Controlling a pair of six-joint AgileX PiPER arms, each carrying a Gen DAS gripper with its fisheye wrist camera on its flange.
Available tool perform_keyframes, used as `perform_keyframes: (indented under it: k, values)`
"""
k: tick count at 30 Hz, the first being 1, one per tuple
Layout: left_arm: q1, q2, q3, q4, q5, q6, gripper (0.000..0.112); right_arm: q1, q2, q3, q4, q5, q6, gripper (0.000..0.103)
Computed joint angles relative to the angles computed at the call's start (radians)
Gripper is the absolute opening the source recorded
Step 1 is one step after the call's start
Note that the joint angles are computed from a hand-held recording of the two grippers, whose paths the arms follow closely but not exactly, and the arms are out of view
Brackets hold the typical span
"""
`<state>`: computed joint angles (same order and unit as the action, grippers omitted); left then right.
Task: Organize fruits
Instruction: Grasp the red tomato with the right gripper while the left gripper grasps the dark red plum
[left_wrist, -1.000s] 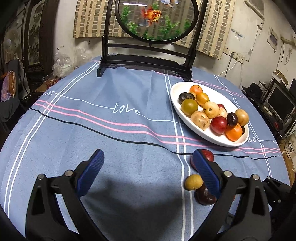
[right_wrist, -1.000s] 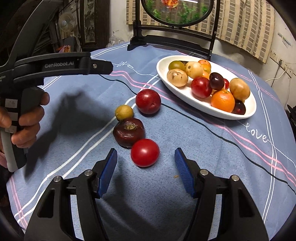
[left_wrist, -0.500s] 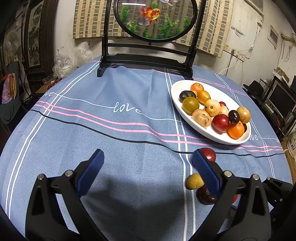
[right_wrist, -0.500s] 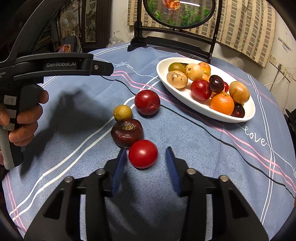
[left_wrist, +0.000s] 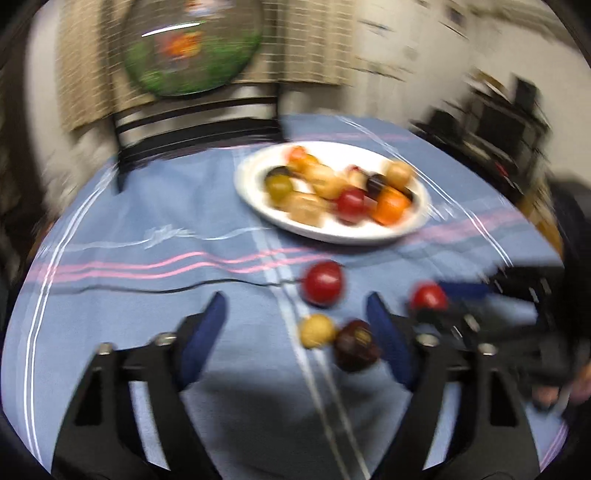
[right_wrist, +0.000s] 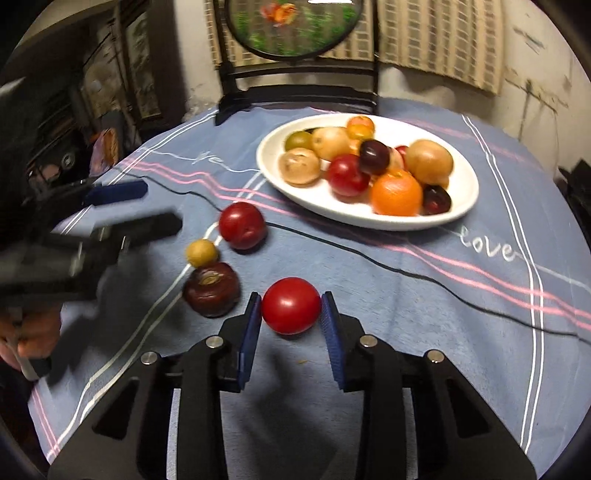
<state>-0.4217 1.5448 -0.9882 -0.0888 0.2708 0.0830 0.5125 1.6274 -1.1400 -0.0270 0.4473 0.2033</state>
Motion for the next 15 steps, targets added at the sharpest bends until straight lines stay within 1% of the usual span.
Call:
perform_keyframes:
  k: [1, 2, 3, 4, 6, 12, 15]
  values:
    - [-0.01, 0.001, 0.001, -0.053, 0.01, 0.078, 0.058, -0.004, 0.002, -0.003, 0.007, 0.004, -0.003, 0.034]
    - [-0.023, 0.003, 0.002, -0.098, 0.025, 0.155, 0.055, -0.005, 0.003, -0.005, 0.011, 0.007, -0.003, 0.034]
    - [-0.033, 0.006, 0.005, -0.117, 0.032, 0.192, 0.05, -0.003, 0.002, -0.003, 0.011, 0.006, -0.001, 0.034]
    - [-0.048, 0.007, 0.007, -0.103, 0.039, 0.193, 0.046, -0.002, 0.001, -0.003, 0.016, 0.008, -0.006, 0.034]
    - [-0.068, 0.015, 0.01, -0.077, 0.051, 0.199, 0.043, 0.0, 0.001, -0.004, 0.012, 0.011, -0.001, 0.034]
    - [-0.091, 0.044, -0.001, -0.027, 0.089, 0.161, 0.041, -0.006, 0.004, -0.012, 0.017, 0.022, 0.002, 0.034]
    - [-0.101, 0.051, 0.0, 0.045, 0.077, 0.092, 0.041, -0.005, 0.006, -0.013, 0.011, 0.023, 0.007, 0.034]
